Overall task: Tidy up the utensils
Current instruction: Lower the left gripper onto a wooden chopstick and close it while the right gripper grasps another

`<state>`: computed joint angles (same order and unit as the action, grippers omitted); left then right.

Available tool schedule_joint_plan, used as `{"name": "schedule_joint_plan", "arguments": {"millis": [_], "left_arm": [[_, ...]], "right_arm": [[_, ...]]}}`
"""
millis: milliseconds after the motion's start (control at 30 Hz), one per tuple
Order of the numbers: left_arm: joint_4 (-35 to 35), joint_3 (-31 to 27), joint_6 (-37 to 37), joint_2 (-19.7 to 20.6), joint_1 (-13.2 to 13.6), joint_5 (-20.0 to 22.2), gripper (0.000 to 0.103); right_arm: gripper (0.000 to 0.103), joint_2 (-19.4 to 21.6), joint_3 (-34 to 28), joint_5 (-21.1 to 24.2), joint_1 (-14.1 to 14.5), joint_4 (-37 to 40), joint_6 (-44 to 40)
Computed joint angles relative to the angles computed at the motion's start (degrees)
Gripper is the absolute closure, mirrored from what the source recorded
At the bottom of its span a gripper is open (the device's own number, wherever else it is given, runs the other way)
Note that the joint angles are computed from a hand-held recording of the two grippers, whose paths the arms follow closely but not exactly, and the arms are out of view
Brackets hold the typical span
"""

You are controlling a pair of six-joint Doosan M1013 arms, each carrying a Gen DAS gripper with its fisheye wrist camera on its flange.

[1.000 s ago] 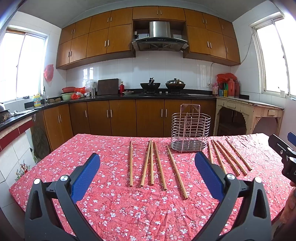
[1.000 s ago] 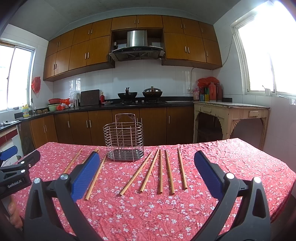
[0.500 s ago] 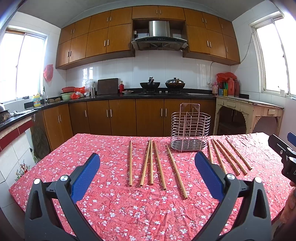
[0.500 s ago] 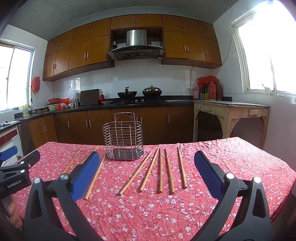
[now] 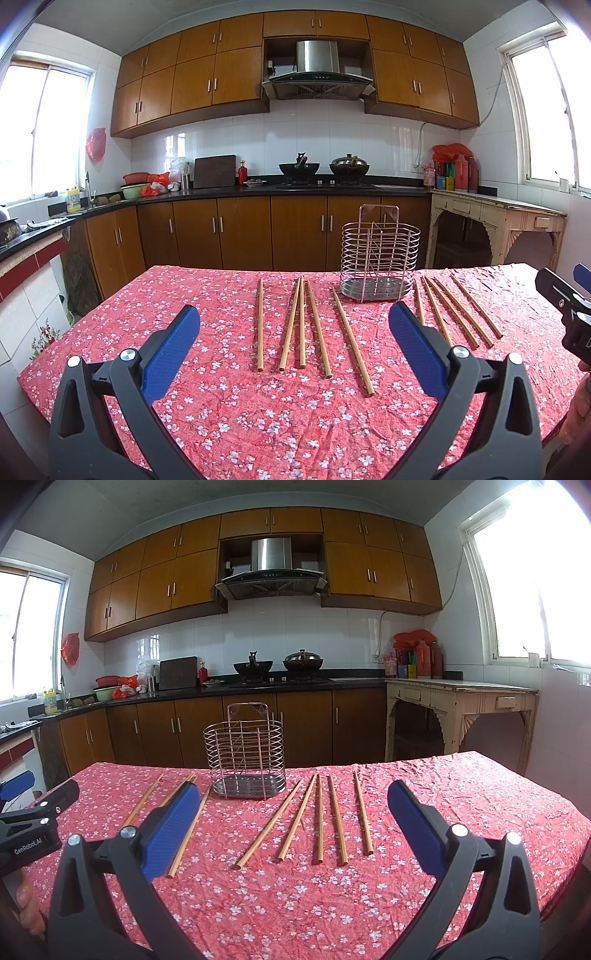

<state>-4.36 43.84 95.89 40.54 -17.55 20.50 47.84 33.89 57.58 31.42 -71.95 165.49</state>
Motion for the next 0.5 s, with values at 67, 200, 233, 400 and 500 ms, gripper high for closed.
{"name": "schedule_joint_plan", "arguments": {"millis": [67, 200, 233, 400, 500], "left_arm": [[0.1, -0.1, -0.1, 0.0, 0.0, 0.1, 0.002], [1.9, -0.6, -2.1, 0.6, -0.1, 0.8, 0.002], [2.3, -1.5, -2.6, 1.0, 0.0, 1.5, 0.002], [2.3, -8.7, -4.1, 4.6, 0.7, 9.5, 0.002], [1.0, -17.3, -4.1, 8.8, 1.6, 17.5, 0.002]], "right_arm": [[0.004, 0.0, 0.0, 0.0, 0.0, 0.2, 0.0], [0.004, -0.1, 0.0, -0.1, -0.5, 2.0, -0.3], [0.004, 0.0, -0.2, 0.0, -0.7, 2.9, -0.6], [0.008, 1.6, -4.3, 3.6, -2.3, 9.4, -5.3], [0.022, 3.7, -9.5, 7.2, -4.0, 15.7, -11.1]]}}
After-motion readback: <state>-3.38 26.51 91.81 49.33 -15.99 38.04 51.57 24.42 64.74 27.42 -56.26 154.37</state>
